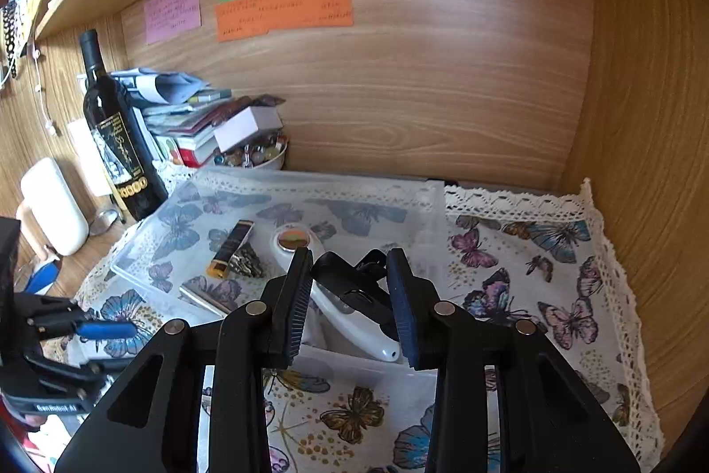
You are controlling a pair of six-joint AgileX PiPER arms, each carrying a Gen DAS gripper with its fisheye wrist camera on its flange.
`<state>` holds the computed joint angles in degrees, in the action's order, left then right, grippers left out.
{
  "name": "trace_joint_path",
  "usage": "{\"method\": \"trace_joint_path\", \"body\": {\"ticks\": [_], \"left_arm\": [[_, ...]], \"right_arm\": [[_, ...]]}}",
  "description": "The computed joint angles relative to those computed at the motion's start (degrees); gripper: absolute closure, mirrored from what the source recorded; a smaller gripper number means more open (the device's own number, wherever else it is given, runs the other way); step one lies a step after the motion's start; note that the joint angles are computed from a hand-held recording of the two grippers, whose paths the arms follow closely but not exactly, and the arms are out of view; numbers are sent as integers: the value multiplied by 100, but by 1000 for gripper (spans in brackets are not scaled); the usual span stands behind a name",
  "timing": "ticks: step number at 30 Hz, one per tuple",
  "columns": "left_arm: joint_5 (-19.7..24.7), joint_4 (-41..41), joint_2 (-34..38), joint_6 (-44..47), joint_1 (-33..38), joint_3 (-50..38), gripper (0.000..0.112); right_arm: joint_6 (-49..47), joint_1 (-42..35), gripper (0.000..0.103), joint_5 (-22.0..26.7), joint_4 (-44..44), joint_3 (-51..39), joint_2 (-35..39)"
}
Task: Organize rigid objects
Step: 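Lower the keys into the clear box with the left gripper while the right drops the black cylinder in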
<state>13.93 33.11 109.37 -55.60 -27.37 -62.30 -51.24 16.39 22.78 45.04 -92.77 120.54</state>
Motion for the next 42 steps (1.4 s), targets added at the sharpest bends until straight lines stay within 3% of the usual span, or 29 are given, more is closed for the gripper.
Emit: {"method": "trace_joint_path", "body": {"ticks": [5, 12, 15, 18, 25, 32, 36, 42], "left_arm": [[252, -844, 388, 924, -9, -442, 74], [109, -686, 322, 759, -4, -256, 77], [-46, 19, 190, -20, -71, 43, 79], [-17, 789, 157, -766, -173, 127, 88], [204, 1927, 112, -2014, -365, 166, 88], [332, 3222, -498, -3371, -509, 501, 89], [513, 3678, -759, -3753, -587, 490, 89], [555, 3936, -954, -3814, -505, 272, 89]], "right_arm": [[227, 69, 72, 102, -274, -160, 128], [514, 136, 72, 101, -658, -355, 279], [738, 145, 71, 216, -856, -559, 430], [968, 193, 72, 329, -1072, -734, 564], [1339, 285, 71, 575, -1494, -943, 706], [1152, 267, 69, 597, -1334, -768, 590], [722, 228, 59, 365, -863, -354, 316], [188, 157, 56, 168, -301, 79, -2]]}}
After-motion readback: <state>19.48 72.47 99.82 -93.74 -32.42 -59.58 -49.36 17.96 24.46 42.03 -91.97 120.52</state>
